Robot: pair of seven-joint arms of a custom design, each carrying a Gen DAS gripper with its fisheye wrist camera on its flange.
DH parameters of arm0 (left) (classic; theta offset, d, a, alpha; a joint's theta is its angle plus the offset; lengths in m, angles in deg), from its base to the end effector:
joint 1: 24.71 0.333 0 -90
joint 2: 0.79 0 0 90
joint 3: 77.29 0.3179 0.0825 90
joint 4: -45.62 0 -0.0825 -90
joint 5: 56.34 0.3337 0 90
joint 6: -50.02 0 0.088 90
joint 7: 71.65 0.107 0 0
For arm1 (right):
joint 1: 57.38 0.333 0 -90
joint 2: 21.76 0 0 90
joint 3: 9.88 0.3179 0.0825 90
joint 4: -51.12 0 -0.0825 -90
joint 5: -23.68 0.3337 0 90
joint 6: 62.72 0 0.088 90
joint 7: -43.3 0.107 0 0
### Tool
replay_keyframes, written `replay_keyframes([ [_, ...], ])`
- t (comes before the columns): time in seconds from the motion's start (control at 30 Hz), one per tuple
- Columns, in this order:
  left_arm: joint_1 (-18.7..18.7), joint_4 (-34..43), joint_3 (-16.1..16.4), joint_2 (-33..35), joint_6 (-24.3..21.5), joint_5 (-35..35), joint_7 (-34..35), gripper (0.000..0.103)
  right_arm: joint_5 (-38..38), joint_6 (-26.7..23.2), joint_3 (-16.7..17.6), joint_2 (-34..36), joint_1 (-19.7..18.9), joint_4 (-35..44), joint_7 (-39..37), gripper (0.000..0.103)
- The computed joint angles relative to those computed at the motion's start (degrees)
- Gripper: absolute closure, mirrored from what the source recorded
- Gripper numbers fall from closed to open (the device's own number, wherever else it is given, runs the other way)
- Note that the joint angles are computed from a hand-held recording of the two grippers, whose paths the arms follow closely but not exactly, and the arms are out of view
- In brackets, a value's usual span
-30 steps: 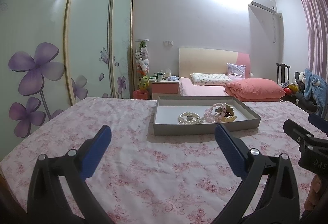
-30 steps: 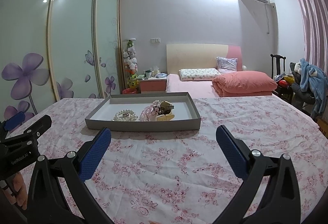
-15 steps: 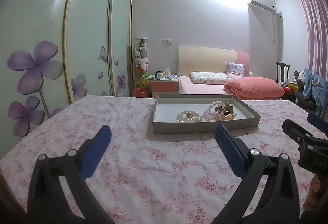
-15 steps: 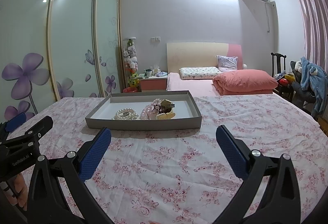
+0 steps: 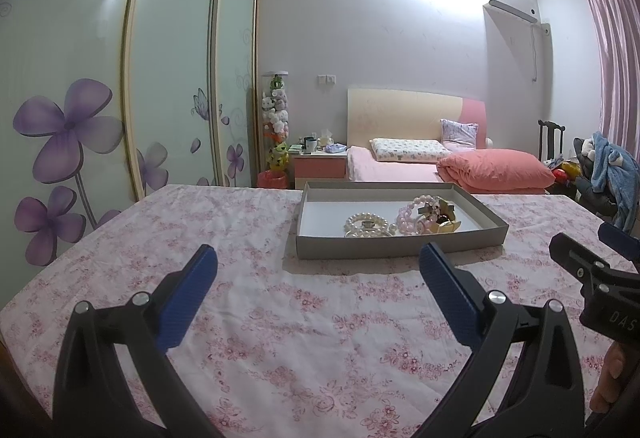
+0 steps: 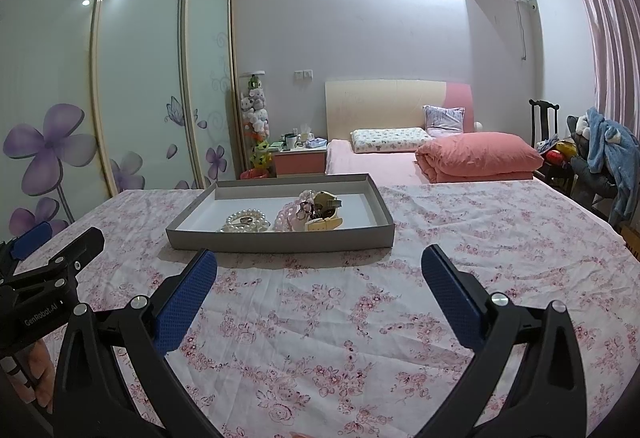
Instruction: Organize jewelry
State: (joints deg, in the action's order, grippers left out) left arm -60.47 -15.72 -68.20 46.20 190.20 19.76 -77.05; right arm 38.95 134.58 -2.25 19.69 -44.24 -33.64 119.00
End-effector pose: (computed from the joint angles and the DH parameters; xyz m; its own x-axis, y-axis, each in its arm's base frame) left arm 0.6586 -0.3841 0.4234 0.2454 -0.9692 -0.0186 -0.3038 -0.0587 -0.9509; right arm 0.6913 0.1948 0.4315 0.2502 -0.9659 -0.0670 -0.3399 -0.0228 -0.9402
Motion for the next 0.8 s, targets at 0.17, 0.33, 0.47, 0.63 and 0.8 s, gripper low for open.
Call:
replay_keyframes([
  [0.17,0.0,0.1,0.0,0.3,0.2,-0.1,-0.1,0.004,0.1,-0.1,-0.2,0.1,0.3,0.0,0.2,0.002],
  [0.33,-0.2,0.5,0.0,0.8,0.3,-0.3,0.1,0.004,0.2,-0.1,-0.3,0.2,0.4,0.0,0.3,0.002],
  [0.47,-0.2,0.7,0.1,0.9,0.3,-0.6,0.3,0.004,0.2,-0.2,-0.3,0.2,0.4,0.1,0.3,0.002],
  [0.63,-0.4,0.8,0.3,1.0,0.2,-0.8,0.3,0.004,0.1,-0.2,-0.2,0.2,0.3,0.1,0.3,0.002],
  [0.8,-0.2,0.9,0.1,1.0,0.4,-1.2,0.7,0.004,0.2,-0.3,-0.4,0.2,0.4,0.1,0.4,0.002],
])
